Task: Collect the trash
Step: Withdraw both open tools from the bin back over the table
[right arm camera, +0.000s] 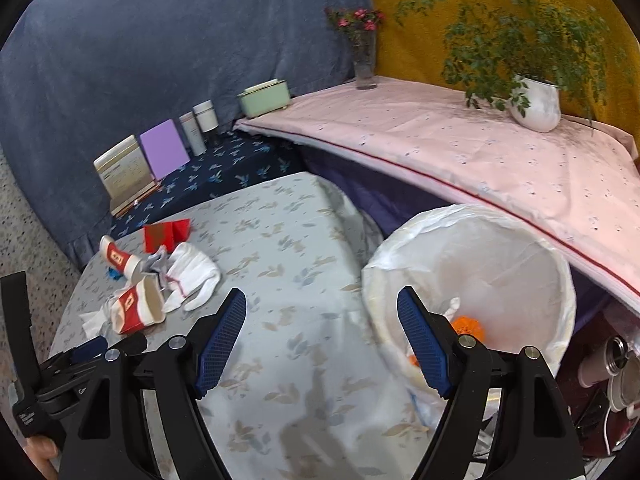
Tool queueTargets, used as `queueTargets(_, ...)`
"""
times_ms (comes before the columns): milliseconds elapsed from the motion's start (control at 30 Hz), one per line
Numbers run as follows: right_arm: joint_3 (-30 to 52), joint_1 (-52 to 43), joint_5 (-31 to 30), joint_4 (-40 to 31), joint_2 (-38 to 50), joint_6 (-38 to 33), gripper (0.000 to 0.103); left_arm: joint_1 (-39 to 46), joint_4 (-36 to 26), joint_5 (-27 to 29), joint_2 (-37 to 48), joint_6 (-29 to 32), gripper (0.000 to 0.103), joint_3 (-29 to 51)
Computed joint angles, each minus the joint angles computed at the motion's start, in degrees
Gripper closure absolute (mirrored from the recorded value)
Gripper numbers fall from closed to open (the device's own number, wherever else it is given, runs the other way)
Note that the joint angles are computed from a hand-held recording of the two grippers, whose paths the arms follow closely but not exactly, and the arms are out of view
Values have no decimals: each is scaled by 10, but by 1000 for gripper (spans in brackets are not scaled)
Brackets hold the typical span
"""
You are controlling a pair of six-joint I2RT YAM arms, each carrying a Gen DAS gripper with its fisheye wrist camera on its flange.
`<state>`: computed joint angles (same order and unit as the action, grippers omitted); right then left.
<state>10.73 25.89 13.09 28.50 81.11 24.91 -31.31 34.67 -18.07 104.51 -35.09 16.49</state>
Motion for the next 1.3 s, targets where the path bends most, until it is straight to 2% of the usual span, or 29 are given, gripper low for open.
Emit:
queueTargets(333,51,104,30,26,115,51,28,86,91,18,94,49,18,-27)
queueTargets(400,64,120,33,24,131,57,28,102,105,26,119,62,27,-21)
queueTargets(467,77,135,38,23,148,62,28,119,117,45,145,73,41,-13)
queueTargets(600,105,160,38,22,187,70,28,128,149,45,167,86,55,-19)
queueTargets(667,117,169,36,21,204,72,28,141,156,58,164,96,76,-25)
queueTargets(767,140,178,23,24,230,75,28,174,171,107,151,114,96,-42)
queueTargets(933,189,190,0,14,267,74,28,202,200,130,117,124,98,-82)
queueTargets(1033,224,197,-9,2,289,69,28,241,201,168,78,134,98,-107)
queueTargets(1100,251,202,-17,-5,306,65,28,272,195,199,47,143,98,-121)
queueTargets(1300,337,201,-48,-33,363,39,30,344,144,249,-54,176,98,-148)
